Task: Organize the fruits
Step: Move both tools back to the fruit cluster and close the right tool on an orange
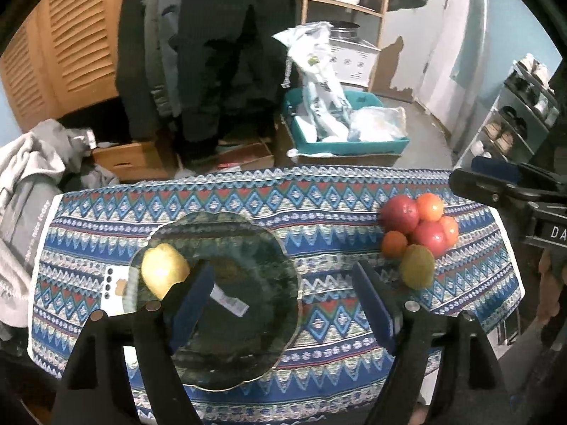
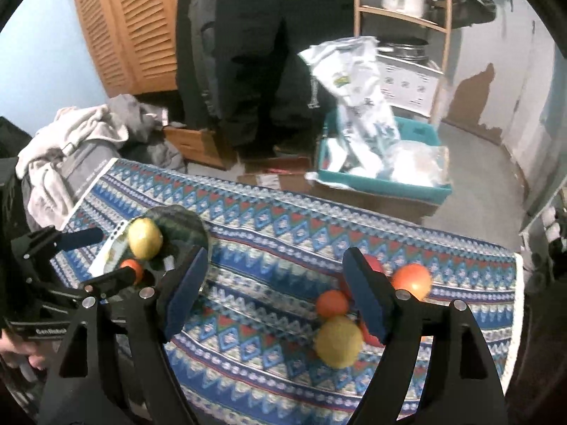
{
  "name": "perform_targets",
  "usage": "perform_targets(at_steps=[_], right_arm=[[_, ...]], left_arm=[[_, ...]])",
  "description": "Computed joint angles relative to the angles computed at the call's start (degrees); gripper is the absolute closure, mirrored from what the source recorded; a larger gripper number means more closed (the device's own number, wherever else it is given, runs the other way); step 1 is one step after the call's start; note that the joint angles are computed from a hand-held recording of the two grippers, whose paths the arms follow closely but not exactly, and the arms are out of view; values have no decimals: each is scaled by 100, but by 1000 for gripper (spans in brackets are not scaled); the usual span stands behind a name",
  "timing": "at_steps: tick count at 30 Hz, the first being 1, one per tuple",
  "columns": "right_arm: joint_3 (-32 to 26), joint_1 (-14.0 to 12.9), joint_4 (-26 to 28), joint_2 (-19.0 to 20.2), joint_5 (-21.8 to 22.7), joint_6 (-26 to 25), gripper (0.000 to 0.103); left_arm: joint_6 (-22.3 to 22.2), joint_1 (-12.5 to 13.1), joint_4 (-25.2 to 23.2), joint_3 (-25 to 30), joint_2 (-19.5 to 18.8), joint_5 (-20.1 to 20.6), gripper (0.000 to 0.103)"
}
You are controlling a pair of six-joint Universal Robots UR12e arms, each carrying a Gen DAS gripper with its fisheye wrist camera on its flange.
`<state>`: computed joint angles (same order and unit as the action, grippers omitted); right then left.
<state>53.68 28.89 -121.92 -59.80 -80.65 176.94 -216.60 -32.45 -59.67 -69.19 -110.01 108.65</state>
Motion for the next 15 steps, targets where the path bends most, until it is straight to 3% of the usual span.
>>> perform_targets(at_steps=[15], right_arm=[[702,-408,-270,-492,-275,258,20]], left_arm=[[444,-187,-93,856,-532,-78,17]])
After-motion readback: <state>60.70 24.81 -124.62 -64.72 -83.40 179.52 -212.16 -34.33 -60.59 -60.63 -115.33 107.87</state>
